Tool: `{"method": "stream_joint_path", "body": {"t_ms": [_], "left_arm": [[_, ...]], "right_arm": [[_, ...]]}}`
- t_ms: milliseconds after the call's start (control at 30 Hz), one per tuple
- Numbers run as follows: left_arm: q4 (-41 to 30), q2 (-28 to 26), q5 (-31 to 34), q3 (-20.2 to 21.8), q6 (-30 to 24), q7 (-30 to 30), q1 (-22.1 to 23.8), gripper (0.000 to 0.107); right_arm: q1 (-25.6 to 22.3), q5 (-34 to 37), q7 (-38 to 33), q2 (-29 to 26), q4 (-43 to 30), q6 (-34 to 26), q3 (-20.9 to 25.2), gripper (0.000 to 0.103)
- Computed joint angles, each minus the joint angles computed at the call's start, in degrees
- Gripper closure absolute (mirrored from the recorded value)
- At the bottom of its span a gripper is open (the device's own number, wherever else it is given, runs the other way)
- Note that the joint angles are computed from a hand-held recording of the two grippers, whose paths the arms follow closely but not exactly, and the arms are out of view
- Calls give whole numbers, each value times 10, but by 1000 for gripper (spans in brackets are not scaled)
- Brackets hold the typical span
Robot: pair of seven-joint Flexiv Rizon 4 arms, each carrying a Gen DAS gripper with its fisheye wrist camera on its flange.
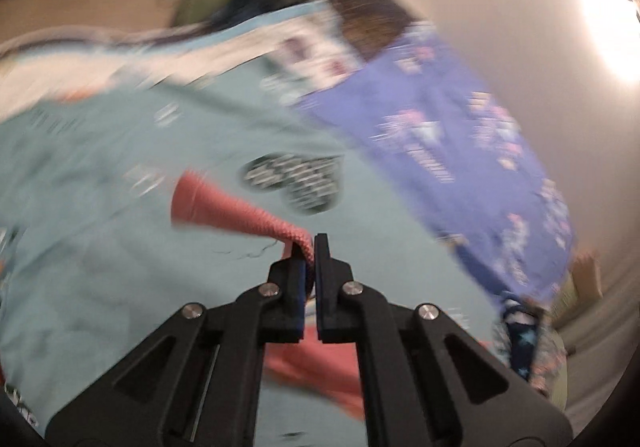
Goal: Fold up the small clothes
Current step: 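Grasp the sweatshirt sleeve cuff with the left tool and lift it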
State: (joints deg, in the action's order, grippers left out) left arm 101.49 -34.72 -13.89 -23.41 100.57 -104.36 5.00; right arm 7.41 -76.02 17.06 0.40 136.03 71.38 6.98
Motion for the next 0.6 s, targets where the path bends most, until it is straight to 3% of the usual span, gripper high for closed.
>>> {"method": "stream_joint_path", "body": {"t_ms": [233,333,467,600], "left_arm": [[-73,-39,116,-191,7,129,46,103],[-83,-70,144,-266,-28,199,44,103],[-69,-98,147,-306,-79,269,18,103],[-59,-106,124,-292,-136,307,-23,102]], "right_arm": [[-28,-42,49,25,23,24,-11,37],[-54,-83,91,39,37,54,-22,37],[-80,-92,113,58,56,66,-27,37],[-109,-123,144,72,74,98,-40,37]]}}
